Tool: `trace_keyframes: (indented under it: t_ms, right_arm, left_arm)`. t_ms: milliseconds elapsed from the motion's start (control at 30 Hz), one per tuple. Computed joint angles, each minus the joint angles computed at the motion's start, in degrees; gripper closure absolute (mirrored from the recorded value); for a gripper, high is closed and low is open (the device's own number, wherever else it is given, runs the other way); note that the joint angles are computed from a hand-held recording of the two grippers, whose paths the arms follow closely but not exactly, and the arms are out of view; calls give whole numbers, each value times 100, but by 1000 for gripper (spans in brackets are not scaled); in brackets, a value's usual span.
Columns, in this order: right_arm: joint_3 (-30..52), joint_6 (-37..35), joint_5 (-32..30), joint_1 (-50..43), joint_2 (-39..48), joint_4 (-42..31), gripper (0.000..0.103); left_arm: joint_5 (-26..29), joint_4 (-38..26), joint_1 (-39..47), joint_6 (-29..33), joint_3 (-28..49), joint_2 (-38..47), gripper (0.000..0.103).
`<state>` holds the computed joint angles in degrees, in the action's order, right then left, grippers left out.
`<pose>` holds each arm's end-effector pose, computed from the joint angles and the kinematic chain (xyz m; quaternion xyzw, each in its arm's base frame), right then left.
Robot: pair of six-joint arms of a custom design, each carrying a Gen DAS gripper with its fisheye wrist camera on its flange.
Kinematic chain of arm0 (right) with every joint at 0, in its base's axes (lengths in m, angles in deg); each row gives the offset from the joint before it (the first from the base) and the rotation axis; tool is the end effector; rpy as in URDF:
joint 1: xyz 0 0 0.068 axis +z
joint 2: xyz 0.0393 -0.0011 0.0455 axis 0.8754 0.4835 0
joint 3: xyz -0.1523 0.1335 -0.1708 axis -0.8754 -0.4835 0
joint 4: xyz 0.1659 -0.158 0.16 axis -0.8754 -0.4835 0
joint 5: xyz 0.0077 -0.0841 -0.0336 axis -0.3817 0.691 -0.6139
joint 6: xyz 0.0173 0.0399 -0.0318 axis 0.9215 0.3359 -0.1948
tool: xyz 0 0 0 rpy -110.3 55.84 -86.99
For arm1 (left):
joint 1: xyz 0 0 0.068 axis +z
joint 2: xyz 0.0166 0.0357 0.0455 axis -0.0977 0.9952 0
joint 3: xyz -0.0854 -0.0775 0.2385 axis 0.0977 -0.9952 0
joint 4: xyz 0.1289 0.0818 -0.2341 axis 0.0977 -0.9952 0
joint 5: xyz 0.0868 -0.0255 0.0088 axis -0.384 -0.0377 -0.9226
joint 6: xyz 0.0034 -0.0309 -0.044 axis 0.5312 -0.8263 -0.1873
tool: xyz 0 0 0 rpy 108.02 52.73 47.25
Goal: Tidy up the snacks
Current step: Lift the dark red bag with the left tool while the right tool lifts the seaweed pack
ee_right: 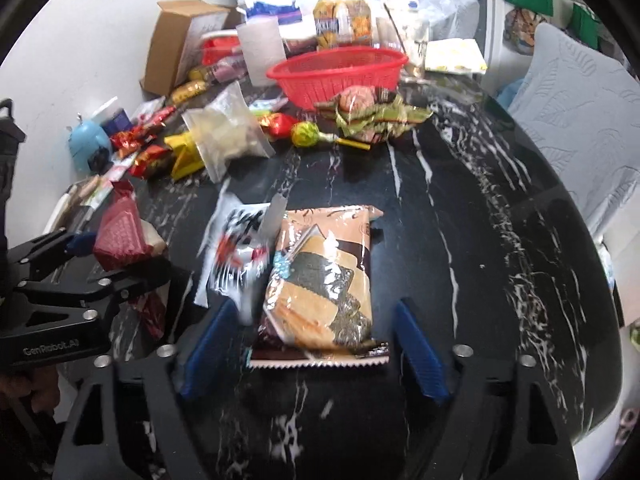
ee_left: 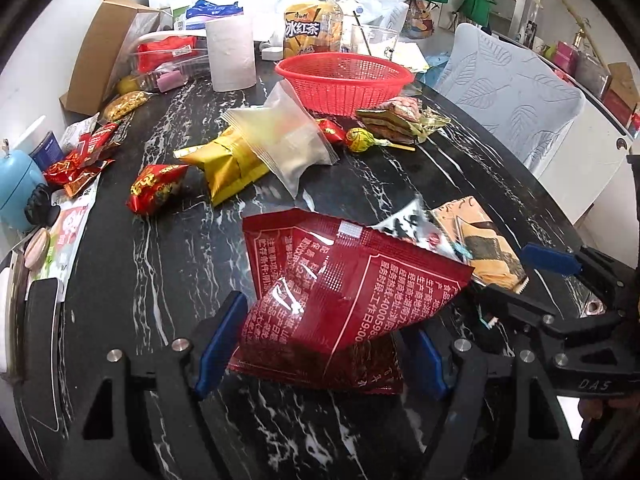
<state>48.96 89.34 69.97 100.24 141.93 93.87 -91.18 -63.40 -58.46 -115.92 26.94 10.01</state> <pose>0.2161 0.1805 0.0536 -0.2878 0.8972 0.1699 0.2886 0.1388 -0.1534 0.0823 -0.1058 0.9448 -0.0035 0.3102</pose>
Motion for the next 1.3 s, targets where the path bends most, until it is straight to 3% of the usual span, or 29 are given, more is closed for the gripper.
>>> trace_keyframes:
  t_ms: [200,533,600,667,1100,1300]
  right_arm:
    - [-140,-29,365,74,-122,112,20]
    - [436,-133,301,104,486,-160,21]
    - [521,-124,329,103,591,-190,32]
    - [498,-153,436,109,611,-95,49]
    - [165,-152,-270,-332,19,27,50]
    - [322,-336,-534,-545,-319,-255,50]
  left_arm:
    - [-103,-173,-106,-145,13,-70,27]
    - [-27,-222,152,-164,-86,-194,27]
    - [-30,-255,181,-127,-51,-171,27]
    - [-53,-300,190,-68,-5,-162,27]
    - [-149,-223,415,654,369,-276,27]
    - [-267,-156,636,1058,639,-364,27]
